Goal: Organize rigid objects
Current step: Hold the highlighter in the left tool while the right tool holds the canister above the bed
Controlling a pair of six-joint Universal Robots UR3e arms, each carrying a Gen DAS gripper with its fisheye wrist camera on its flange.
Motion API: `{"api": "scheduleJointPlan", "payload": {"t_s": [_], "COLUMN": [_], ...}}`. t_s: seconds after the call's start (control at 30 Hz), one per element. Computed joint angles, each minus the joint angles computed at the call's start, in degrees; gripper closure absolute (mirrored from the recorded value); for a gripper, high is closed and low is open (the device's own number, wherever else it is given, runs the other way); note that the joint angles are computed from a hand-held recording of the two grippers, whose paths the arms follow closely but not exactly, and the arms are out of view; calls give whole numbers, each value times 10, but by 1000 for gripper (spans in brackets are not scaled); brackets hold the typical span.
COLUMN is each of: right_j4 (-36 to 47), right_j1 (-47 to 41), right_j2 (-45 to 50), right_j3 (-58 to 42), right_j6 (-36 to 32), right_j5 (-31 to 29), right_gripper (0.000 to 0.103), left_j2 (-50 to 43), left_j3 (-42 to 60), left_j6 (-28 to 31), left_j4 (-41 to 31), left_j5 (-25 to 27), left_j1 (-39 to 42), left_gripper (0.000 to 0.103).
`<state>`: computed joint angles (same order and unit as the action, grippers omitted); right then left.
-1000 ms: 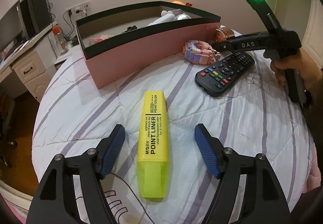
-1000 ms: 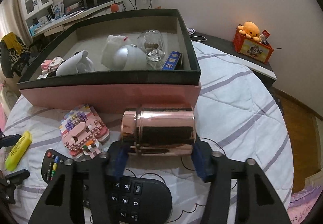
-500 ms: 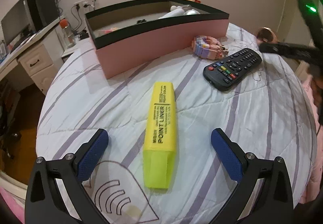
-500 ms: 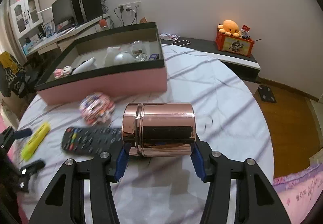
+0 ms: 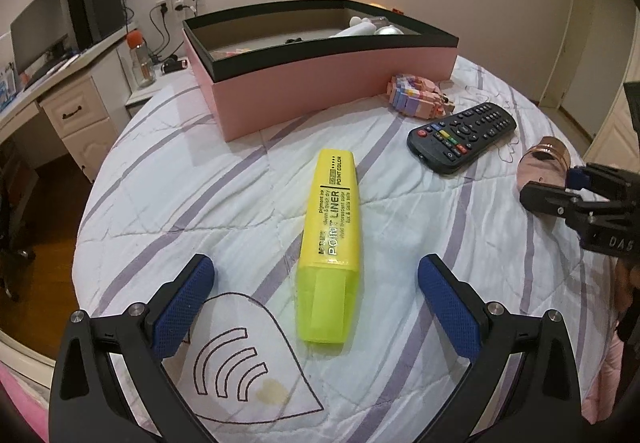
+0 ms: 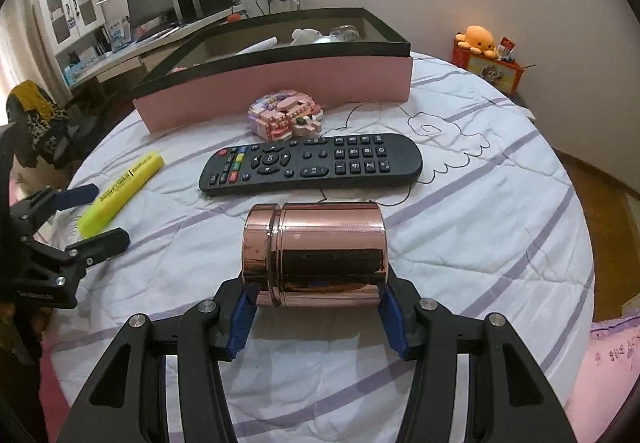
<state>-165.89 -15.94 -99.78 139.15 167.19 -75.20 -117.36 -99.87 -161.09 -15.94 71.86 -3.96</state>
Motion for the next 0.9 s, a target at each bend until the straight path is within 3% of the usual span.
{"api": "scheduleJointPlan", "payload": {"t_s": [0.07,0.23,0.27,0.33,0.4,0.5,0.63,0.8,0.9], "right_j4": [-20,-61,-58,-45,-33,-40,-34,-62,-65], "right_j1": [5,-9,-8,-14,-9,4,-20,-13,-11], "right_j2": [7,9,3,1,3,10,-10,-11,-11], "right_j3": [6,31,35,31,25,23,39,48,48], "right_j6": [2,-1,-3,-15,-32,-32,-37,-8,-4], "right_j5": [-7,4,5,20,26,9,37,12,7], "right_gripper": [48,48,46,39,29,29,29,48,48], "left_j2": [-1,1,2,5,7,11,11,2,0], "left_j3": [-2,-21,-23,-25,-27,-28,-29,-23,-27], "left_j6": [-7,-23,-28,-39,-43,-37,-26,-29,-33], "left_j4": [10,50,54,60,64,56,57,59,75], "left_j5": [7,21,27,44,45,51,60,35,53], "left_j1": [-2,-1,-2,-6,-5,-9,-21,-11,-21], "left_gripper": [5,29,32,52,61,66,69,68,68]}}
